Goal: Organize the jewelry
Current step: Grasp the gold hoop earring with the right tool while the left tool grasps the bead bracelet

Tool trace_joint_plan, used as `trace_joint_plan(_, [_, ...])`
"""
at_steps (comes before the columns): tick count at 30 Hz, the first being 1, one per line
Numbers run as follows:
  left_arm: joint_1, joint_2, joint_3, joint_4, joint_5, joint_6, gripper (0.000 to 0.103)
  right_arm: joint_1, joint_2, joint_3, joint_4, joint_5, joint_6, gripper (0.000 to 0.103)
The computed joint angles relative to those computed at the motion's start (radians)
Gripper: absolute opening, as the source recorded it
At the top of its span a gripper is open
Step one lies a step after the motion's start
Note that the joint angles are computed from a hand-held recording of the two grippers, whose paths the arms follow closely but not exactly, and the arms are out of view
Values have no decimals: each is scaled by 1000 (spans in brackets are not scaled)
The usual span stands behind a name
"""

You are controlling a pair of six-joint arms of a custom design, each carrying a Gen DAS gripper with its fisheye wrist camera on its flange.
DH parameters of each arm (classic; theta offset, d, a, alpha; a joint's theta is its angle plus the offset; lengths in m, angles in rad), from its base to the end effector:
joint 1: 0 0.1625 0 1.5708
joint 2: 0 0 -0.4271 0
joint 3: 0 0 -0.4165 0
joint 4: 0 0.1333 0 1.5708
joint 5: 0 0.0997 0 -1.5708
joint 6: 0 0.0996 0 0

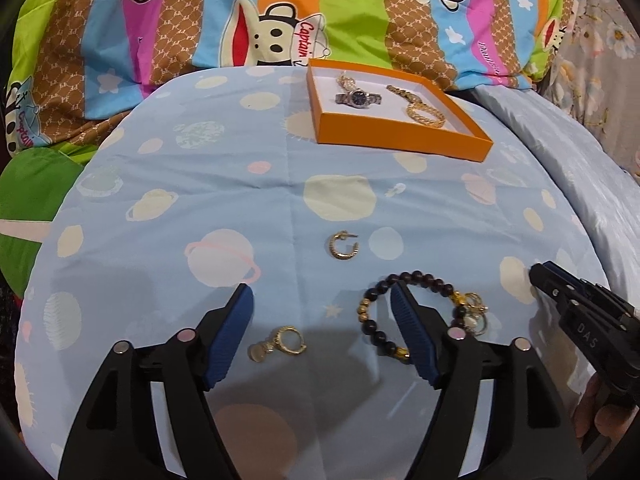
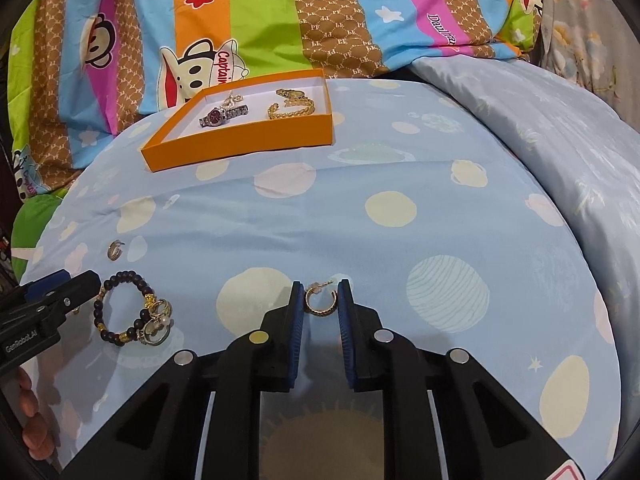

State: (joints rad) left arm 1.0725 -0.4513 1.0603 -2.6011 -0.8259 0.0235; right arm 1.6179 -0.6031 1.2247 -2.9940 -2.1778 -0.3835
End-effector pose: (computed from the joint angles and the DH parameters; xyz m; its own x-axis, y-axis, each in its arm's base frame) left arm -0.2284 -0.8399 0.0845 -0.7678 0.1266 -0.6281 0.4543 0.7988 -0.3943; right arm 0.1149 -0.8140 0.1769 -0.7665 0.0838 0.6368 -0.3446 0.7830 -0.5178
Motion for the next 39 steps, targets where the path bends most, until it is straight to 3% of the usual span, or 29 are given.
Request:
trace_joint_plan(6, [-2, 31, -36, 46, 14, 3, 72, 4, -17, 36, -11, 20, -2, 16])
trace_joint_plan(9, [-6, 37, -37, 35, 23, 24, 61, 8, -24, 54, -20, 25, -6, 16])
trace_joint_plan(16, [-10, 39, -36, 29, 14, 47, 15, 12, -34, 75, -26, 37, -7, 16])
trace_joint_plan(18, [-12, 37, -33, 35, 6, 48, 8, 13, -37, 79, -27, 41, -5, 16])
trace_joint_plan(39, [-67, -17, 11, -115, -21, 138, 7, 52, -88, 126, -97, 109, -44, 16])
